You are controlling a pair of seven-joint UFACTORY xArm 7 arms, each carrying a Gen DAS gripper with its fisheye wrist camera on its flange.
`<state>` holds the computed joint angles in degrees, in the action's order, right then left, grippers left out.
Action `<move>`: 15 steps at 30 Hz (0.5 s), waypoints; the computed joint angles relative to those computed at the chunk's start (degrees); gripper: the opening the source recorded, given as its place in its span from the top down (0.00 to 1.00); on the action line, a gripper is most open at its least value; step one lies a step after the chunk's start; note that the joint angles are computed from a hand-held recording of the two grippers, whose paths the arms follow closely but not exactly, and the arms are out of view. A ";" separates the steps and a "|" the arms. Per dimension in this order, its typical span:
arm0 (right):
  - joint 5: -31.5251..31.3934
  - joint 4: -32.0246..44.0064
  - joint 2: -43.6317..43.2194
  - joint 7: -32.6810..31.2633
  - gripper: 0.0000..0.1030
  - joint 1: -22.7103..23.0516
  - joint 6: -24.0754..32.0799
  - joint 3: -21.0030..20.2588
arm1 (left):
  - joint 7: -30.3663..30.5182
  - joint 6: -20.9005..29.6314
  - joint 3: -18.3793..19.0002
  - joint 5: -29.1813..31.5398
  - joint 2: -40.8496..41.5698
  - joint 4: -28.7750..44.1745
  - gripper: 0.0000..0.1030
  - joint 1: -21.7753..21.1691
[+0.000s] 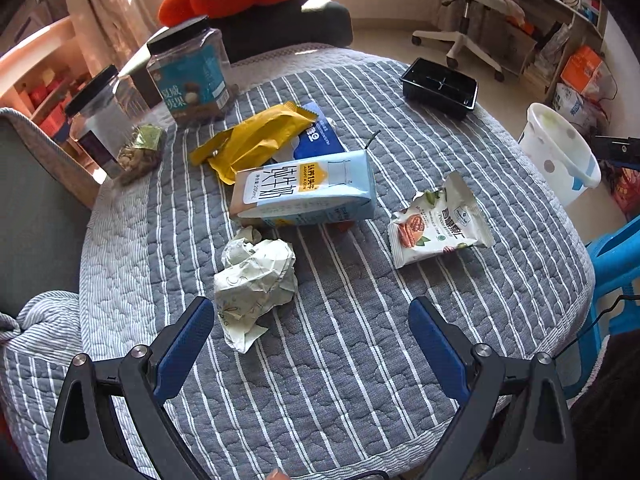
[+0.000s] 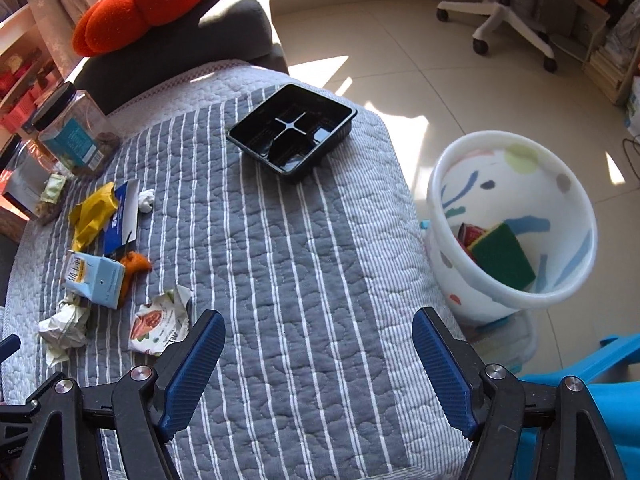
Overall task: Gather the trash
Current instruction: 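Move both open tools back over the remaining trash on the quilt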
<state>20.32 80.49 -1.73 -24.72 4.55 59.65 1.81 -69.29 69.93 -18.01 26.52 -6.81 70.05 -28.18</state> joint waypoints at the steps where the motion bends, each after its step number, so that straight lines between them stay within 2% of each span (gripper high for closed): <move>1: -0.29 -0.36 -0.13 0.01 0.21 0.32 0.04 0.35 | -0.49 -0.03 0.17 -0.11 -0.58 -0.82 0.04 0.14; 7: -2.80 -1.69 -0.11 0.52 0.21 2.89 0.33 2.22 | -2.81 -1.34 0.88 -2.14 -2.91 -4.96 0.04 2.07; 11: -4.55 -1.82 0.51 1.01 0.21 4.51 0.40 3.14 | -3.77 -3.98 1.43 -3.68 -4.04 -7.42 0.05 3.37; 15: -5.93 -1.66 1.28 1.60 0.21 5.70 0.32 3.71 | -3.00 -6.08 1.87 -5.05 -4.04 -8.75 0.10 4.48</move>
